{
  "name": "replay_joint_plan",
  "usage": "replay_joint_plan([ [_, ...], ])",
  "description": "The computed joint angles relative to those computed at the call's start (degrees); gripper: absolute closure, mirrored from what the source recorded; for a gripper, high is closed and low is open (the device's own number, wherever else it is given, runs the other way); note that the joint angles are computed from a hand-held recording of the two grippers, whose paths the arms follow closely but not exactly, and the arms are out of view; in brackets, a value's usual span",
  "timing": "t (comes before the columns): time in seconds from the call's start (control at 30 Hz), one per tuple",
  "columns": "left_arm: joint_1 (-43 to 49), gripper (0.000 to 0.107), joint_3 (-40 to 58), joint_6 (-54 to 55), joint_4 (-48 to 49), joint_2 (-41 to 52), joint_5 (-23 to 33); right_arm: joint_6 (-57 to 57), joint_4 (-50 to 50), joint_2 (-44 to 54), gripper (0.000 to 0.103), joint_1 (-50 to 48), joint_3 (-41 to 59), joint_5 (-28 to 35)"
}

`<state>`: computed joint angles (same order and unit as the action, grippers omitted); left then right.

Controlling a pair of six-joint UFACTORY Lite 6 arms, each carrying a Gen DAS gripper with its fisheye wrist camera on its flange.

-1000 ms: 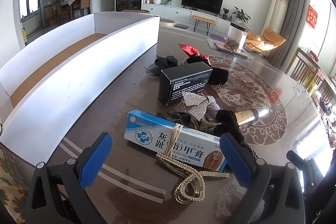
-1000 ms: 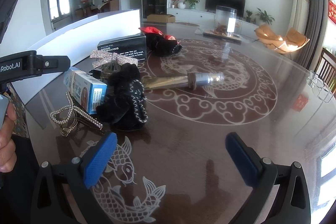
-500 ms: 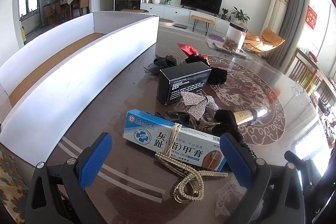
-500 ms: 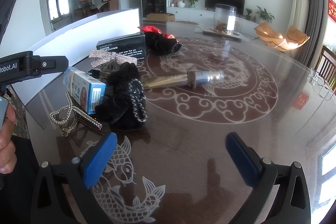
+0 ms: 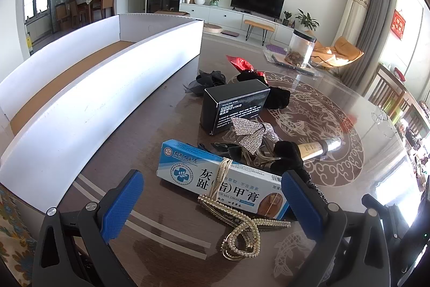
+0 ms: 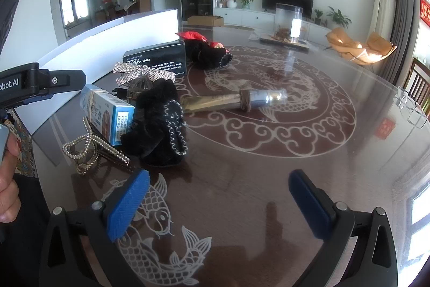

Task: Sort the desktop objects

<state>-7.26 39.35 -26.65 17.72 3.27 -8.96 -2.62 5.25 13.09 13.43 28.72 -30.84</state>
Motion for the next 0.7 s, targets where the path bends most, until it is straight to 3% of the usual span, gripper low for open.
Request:
replay_joint_plan([
  [0.7,0.3,0.004,0.5,-5.9,5.9,0.0,0.5,1.5,-1.3,0.3,0.000,-0.5,0.0,0.0],
])
